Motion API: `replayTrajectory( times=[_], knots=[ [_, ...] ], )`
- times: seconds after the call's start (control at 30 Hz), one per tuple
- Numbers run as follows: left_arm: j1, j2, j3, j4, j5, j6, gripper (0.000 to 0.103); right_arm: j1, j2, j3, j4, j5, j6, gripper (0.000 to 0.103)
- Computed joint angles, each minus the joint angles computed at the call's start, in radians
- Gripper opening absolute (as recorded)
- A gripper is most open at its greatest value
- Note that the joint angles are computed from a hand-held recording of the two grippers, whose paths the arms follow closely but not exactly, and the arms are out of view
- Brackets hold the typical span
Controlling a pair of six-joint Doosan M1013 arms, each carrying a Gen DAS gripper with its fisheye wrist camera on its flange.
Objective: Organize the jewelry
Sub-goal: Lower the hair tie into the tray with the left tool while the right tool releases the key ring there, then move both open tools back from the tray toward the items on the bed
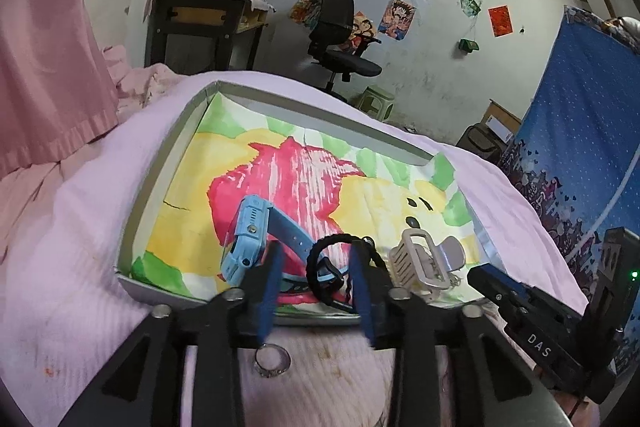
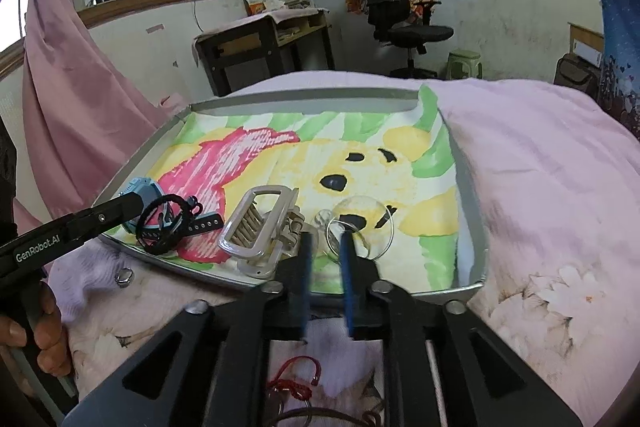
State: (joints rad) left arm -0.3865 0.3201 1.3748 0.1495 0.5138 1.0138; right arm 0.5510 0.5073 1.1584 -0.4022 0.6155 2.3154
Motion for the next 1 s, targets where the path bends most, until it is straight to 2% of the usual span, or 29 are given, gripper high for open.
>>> replayTrajectory(
  times=[0.03,0.07,0.2,0.27,0.33,0.43,0.47,0.57,0.7,0.77,0.87,1.0],
  knots=[
    [-0.003,-0.005,0.006,0.019,-0.007,-0.015,0.05,0.003,-0.004,0.005,-0.02,-0.003,0.014,0.029],
    [-0.006,-0.013,0.017,0.047,-0.022,-0.039,0.056,0.007,-0.011,0.015,-0.052,-0.011,0.037,0.034],
    [-0.016,-0.037,0.042,0.126,-0.046,-0.092,0.062,0.024,-0.041,0.058,-0.192,-0.047,0.146,0.039],
    [-0.024,-0.053,0.061,0.191,-0.056,-0.133,0.07,0.032,-0.063,0.091,-0.283,-0.076,0.233,0.053],
    [-0.031,-0.07,0.08,0.236,-0.07,-0.166,0.08,0.039,-0.083,0.123,-0.371,-0.104,0.321,0.061],
    [-0.039,-0.096,0.115,0.299,-0.099,-0.217,0.087,0.051,-0.116,0.173,-0.513,-0.136,0.461,0.073],
    [-0.042,-0.105,0.127,0.331,-0.107,-0.246,0.091,0.055,-0.127,0.19,-0.556,-0.146,0.508,0.079],
    [-0.056,-0.132,0.165,0.45,-0.121,-0.344,0.096,0.065,-0.154,0.232,-0.675,-0.16,0.636,0.091],
    [-0.069,-0.157,0.197,0.555,-0.124,-0.433,0.098,0.077,-0.18,0.265,-0.762,-0.169,0.701,0.093],
    [-0.075,-0.169,0.214,0.61,-0.132,-0.485,0.099,0.082,-0.189,0.278,-0.797,-0.172,0.72,0.101],
    [-0.088,-0.184,0.236,0.687,-0.121,-0.533,0.101,0.093,-0.203,0.301,-0.849,-0.175,0.762,0.102],
    [-0.1,-0.193,0.25,0.696,-0.073,-0.488,0.101,0.101,-0.215,0.317,-0.824,-0.167,0.735,0.102]
  ],
)
